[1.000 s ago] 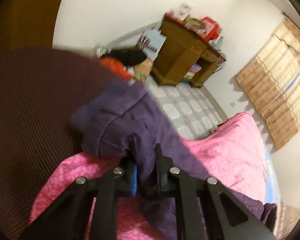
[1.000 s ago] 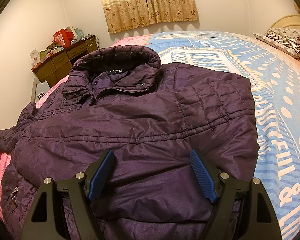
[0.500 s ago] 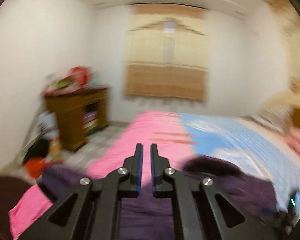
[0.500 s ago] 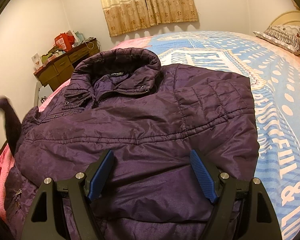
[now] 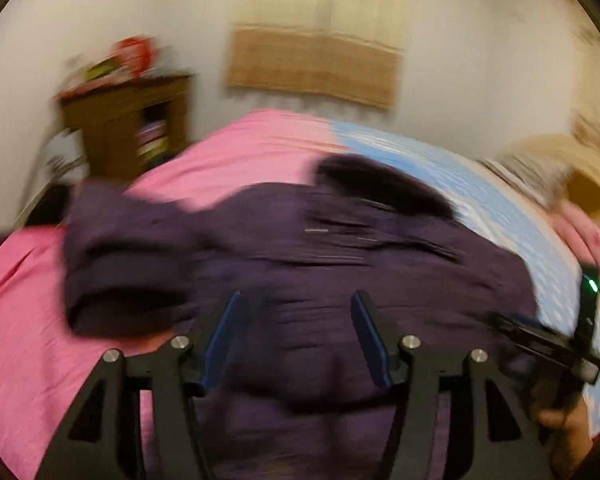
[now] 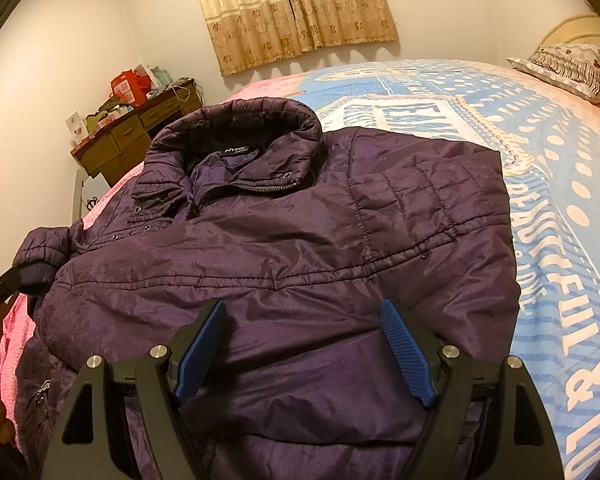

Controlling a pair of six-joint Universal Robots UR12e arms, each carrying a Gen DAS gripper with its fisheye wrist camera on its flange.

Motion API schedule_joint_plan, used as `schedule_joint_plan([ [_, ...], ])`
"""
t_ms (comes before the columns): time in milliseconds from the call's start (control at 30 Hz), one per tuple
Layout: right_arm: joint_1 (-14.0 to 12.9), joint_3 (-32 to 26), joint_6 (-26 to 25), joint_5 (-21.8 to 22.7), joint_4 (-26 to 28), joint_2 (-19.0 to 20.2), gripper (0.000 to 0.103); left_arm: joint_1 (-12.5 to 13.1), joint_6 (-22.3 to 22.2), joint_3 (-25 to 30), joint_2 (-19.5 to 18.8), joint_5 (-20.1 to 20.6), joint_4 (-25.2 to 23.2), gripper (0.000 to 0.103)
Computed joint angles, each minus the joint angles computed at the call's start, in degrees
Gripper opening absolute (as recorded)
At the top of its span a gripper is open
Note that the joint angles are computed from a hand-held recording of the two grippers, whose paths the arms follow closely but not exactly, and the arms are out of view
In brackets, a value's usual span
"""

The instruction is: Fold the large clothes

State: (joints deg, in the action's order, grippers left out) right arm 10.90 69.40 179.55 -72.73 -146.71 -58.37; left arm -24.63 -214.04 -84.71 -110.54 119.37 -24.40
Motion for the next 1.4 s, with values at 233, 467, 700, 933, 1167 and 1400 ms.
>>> schedule_joint_plan([
  [233, 1.8, -3.6, 0.0, 7.9, 2.3, -1.0, 0.081, 0.8, -15.4, -7.8, 3.5, 5.8, -3.2, 0.059],
  [467, 5.3, -17.9, 5.0, 37.4, 24.8, 7.2, 0.081, 1.2, -25.2, -10.8, 3.8, 4.8, -0.7, 0.058],
  [700, 9.9, -26.3, 12.5, 37.5, 31.4, 14.0, 0.089, 0.7, -28.5, -13.5, 4.5, 6.8, 4.6, 0.047],
  [933, 10.7, -28.2, 16.6, 46.5, 30.6, 15.1, 0.09, -0.3, -28.8, -14.1, 4.7, 7.6, 5.1, 0.049],
  [1167, 12.1, -34.4, 23.9, 47.3, 37.2, 20.4, 0.09, -0.3, -28.1, -15.0, 4.5, 7.2, 7.9, 0.049],
  [1400, 13.1, -41.3, 19.1, 42.6, 36.6, 23.5, 0.012, -0.4, -26.9, -15.7, 4.2, 7.0, 10.0, 0.053],
])
